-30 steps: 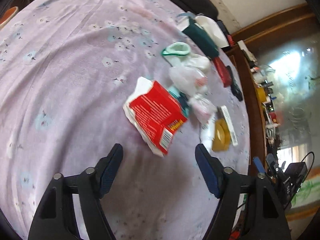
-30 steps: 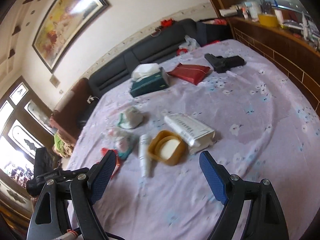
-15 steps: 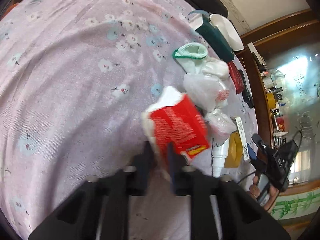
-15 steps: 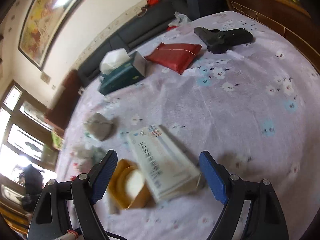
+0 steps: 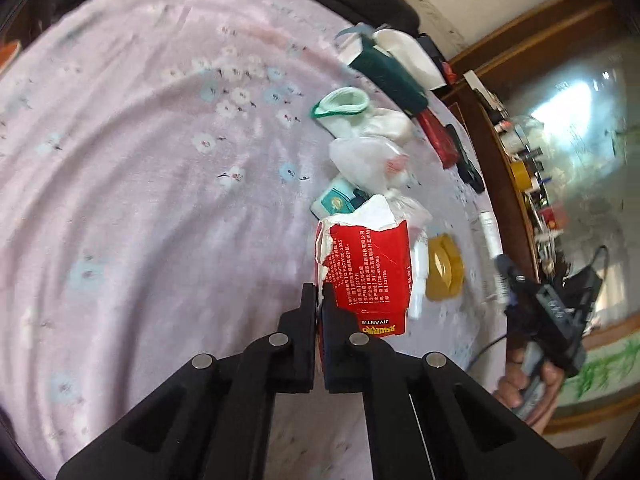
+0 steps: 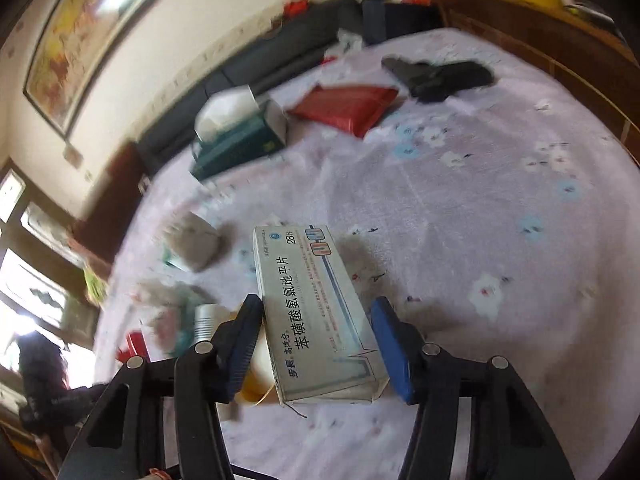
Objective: Collect trash
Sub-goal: 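Grasp the torn red carton with the left tool while the right tool grasps the white-blue medicine box, then carry the red carton and medicine box over the red wastebasket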
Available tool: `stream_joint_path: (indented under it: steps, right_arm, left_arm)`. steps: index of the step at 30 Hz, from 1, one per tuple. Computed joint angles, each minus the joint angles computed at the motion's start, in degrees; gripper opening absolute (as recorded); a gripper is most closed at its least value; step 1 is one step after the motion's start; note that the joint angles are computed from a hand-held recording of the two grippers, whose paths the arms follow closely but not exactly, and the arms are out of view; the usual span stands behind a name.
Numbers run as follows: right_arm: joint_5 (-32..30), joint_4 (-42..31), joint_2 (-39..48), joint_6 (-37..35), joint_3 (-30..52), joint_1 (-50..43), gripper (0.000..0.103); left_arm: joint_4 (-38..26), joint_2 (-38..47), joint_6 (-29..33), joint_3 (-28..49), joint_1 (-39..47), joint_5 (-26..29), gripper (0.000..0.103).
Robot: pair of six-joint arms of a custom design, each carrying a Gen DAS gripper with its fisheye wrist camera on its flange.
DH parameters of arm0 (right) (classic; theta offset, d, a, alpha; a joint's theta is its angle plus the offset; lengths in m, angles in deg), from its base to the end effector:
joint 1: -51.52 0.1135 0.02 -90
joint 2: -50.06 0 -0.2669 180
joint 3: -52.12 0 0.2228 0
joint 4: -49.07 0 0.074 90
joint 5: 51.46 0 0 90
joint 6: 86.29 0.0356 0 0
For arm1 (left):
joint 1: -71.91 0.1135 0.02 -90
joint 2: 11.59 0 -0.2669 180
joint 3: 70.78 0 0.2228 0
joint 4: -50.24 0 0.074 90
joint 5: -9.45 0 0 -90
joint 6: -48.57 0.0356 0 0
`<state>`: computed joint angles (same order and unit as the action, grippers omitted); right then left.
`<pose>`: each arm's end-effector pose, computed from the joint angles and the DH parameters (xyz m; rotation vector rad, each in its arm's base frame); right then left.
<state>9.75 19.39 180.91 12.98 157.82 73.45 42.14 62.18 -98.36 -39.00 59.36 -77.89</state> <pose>0.4174 0.1865 0.1347 -0.4885 2.5177 0.8498 0.1766 -0.0410 0.1367 -0.9377 2.3554 -0.5729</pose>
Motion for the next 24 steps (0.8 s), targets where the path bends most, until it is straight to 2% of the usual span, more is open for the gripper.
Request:
stream_joint_path:
  steps: [2, 6, 10, 14, 15, 18, 21, 24]
  right_arm:
    - [-1.8, 6.2, -6.1, 2.3, -9.0, -1.3, 0.06]
    - [-3.5, 17.4, -20.5, 6.2, -28.4, -2.5, 0.06]
    - [-1.8, 25.1, -37.2, 9.5, -47.3, -2.1, 0.06]
    - [1.8, 27.3, -56.8, 13.0, -64.1, -1.4, 0.06]
    - [3.9, 25.7, -63.5, 13.7, -67.9, -0.8, 0.06]
    - [10.1, 16.2, -80.0, 14.3, -72.5, 1.2, 0.06]
    - [14.3, 0.7, -97.2, 13.2, -72.0, 1.0, 0.06]
    - [13.3, -9.4, -106.1, 10.7, -69.7, -2.5, 0.06]
  left_arm:
    - [-1.6, -5.4, -0.5, -2.0, -1.8, 0.6, 0.002]
    - [-9.2, -15.9, -4.6, -2.8, -12.7, -5.7, 0.002]
    - [-16.9, -21.7, -11.6, -0.8, -29.5, -17.0, 0.002]
    - [-21.1, -19.7, -19.4, 3.3, -47.5, -27.1, 0.002]
    - [-21.8, -18.3, -20.6, 4.6, -50.8, -28.9, 0.002]
    - [-21.9, -14.5, -23.5, 7.7, -59.3, -33.0, 0.002]
    - [-22.4, -11.4, -25.3, 10.7, -63.9, -35.2, 0.002]
    - [-23.5, -8.8, -26.1, 13.6, -67.0, -37.1, 0.002]
